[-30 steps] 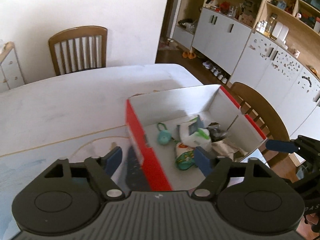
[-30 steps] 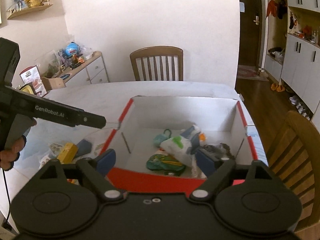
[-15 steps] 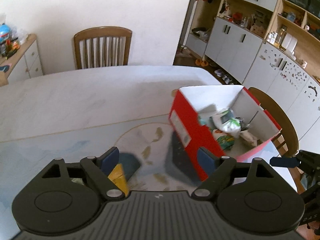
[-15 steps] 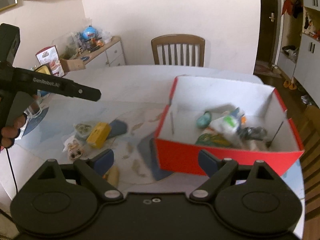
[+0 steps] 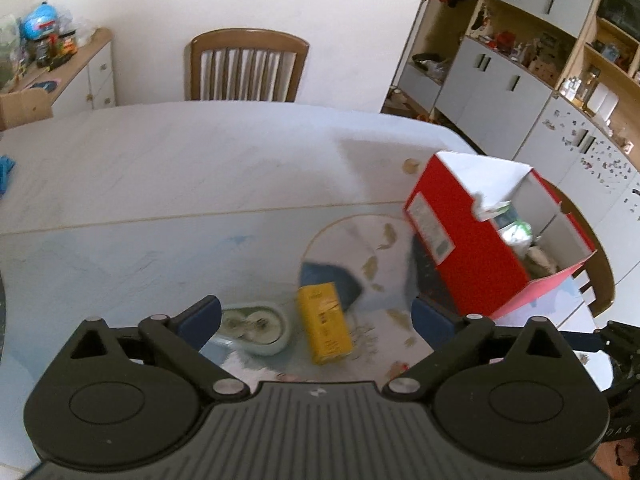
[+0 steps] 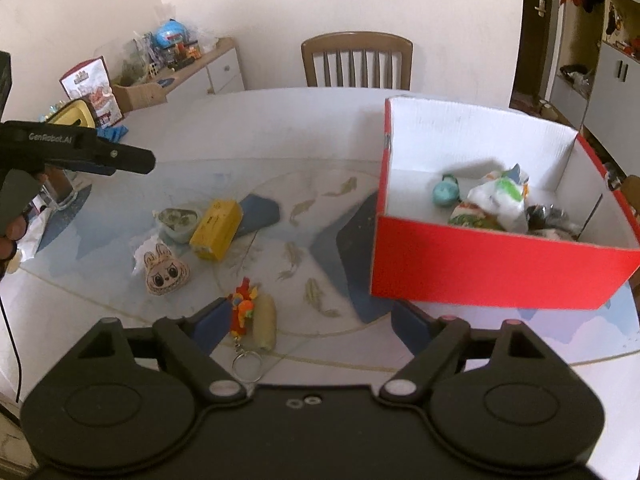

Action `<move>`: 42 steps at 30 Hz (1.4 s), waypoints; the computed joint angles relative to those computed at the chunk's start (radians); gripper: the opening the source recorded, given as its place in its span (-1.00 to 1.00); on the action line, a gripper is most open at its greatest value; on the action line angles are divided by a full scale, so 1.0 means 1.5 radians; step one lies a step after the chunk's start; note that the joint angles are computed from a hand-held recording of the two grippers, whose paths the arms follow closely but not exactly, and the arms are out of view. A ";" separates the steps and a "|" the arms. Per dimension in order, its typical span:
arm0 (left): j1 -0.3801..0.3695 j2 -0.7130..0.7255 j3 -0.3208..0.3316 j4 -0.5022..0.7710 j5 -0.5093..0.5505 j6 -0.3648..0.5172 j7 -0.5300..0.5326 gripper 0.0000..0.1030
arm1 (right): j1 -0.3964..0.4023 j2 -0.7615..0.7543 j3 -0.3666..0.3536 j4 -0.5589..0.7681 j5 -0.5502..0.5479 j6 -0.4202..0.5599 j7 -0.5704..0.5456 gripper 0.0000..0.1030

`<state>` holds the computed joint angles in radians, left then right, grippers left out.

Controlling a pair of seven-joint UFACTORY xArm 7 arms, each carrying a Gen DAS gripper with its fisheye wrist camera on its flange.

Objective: Organize objects
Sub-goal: 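Move both tools out of the shoebox back over the table items, then grasp the white plastic bag with the left tool while the right tool grasps the cream cylinder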

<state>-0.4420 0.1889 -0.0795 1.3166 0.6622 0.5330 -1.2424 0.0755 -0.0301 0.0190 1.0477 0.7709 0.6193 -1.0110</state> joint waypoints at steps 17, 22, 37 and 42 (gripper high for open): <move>0.015 -0.016 0.000 -0.118 0.061 -0.044 0.037 0.98 | 0.015 0.034 0.025 -0.020 -0.077 -0.041 0.091 0.41; 0.028 -0.025 0.001 -0.154 0.053 -0.083 0.073 0.98 | 0.019 0.050 0.032 -0.013 -0.121 -0.043 0.128 0.41; 0.034 0.001 0.021 -0.163 0.079 -0.104 0.066 0.98 | 0.024 0.103 0.054 0.015 -0.205 -0.054 0.203 0.12; 0.026 0.011 0.029 -0.156 0.082 -0.108 0.056 0.96 | 0.025 0.108 0.061 0.016 -0.212 -0.065 0.207 -0.03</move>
